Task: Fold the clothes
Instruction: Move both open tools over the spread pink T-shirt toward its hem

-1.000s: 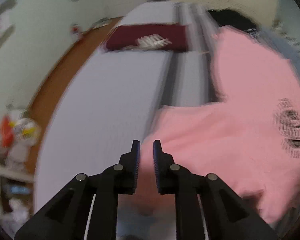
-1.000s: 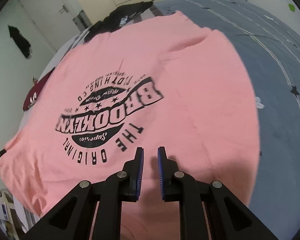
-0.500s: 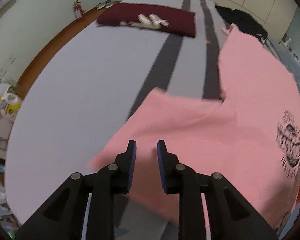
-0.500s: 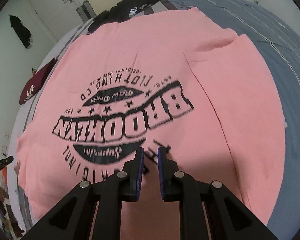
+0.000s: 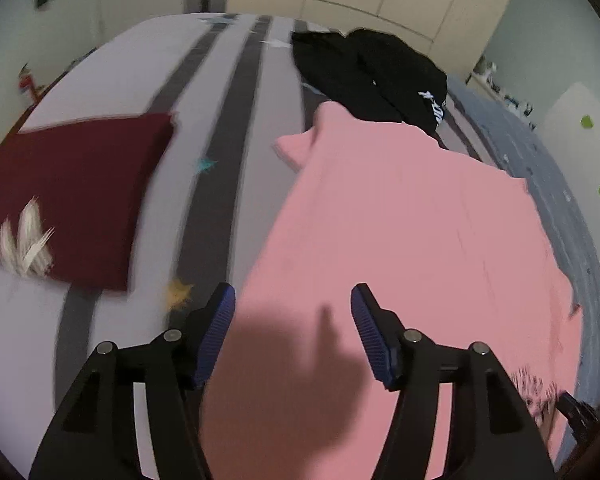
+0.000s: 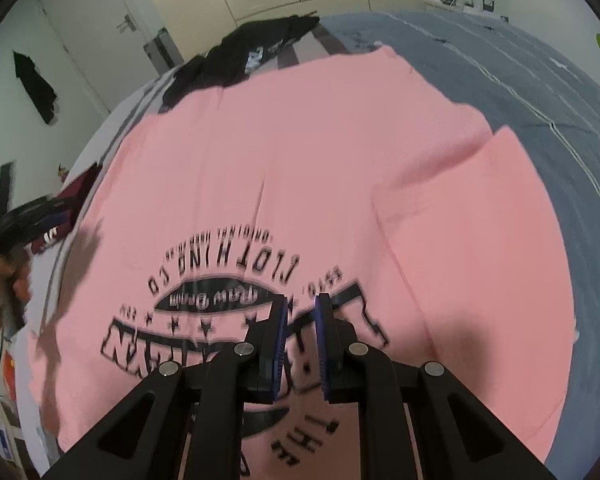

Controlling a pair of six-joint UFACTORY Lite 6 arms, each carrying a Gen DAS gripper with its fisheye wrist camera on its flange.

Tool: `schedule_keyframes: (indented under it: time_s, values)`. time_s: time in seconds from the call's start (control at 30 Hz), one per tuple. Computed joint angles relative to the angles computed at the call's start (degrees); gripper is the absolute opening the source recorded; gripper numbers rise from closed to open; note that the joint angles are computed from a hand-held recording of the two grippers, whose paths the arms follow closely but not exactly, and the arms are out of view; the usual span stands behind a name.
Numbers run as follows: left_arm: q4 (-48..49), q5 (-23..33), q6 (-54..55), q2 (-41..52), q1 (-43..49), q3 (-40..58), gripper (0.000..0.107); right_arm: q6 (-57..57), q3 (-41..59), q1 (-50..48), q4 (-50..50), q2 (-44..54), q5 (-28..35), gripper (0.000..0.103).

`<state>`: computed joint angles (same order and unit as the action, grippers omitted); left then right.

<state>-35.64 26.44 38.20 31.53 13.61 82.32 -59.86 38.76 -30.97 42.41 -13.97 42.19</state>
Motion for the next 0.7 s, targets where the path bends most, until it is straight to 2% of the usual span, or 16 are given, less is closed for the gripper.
schedule_keyframes:
  time_s: [0.17,0.23,0.27,0.3,0.33,0.37,0.43,0.5,0.57,0.63,0.67,0.7]
  values:
    - [25.1,3.8,-27.1,18.3,-6.1,24.9,0.057,-1.6,5.0,-0.1,1.7,5.3,-0.3,0.013]
    - [28.8,5.5,-30.7,22.1,-6.8,29.8,0.054,-2.6,6.5,-0.8,2.1,7.5,-0.3,0.013]
    - [28.0,6.1,-29.9,23.4,-6.9,31.6,0.046,-3.1,7.4,-1.2,2.2,8.7,-0.3,0.013]
    - [27.2,6.6,-29.1,24.7,-7.0,33.5,0.03,-3.8,8.5,-1.8,2.5,10.1,-0.1,0.013]
    - [27.0,6.7,-28.5,25.3,-7.4,34.4,0.02,-4.5,9.2,-2.5,2.7,10.9,0.2,0.013]
    - [28.4,5.8,-28.2,24.4,-8.5,33.4,0.002,-5.1,10.0,-3.1,2.8,11.7,0.5,0.013]
    - [34.3,-0.6,-29.8,19.1,-11.5,25.4,0.001,-6.4,11.5,-4.1,3.3,13.8,0.8,0.013]
    - [46.3,-8.5,-35.0,10.0,-17.0,13.4,0.001,-7.6,13.1,-5.4,3.8,15.9,1.2,0.013]
    - [58.3,-13.6,-42.0,0.4,-23.2,1.4,0.001,-7.9,14.2,-6.4,4.0,17.5,1.7,0.013]
    - [70.3,-15.5,-51.6,-8.1,-30.4,-9.5,0.002,-8.0,15.2,-7.1,3.8,18.8,2.2,0.013]
    - [76.3,-15.1,-57.4,-11.3,-34.6,-14.3,0.009,-8.0,15.7,-7.4,3.6,19.4,2.3,0.013]
    - [82.3,-14.6,-63.2,-14.1,-39.1,-19.4,0.02,-8.0,16.4,-7.7,3.3,20.1,2.7,0.013]
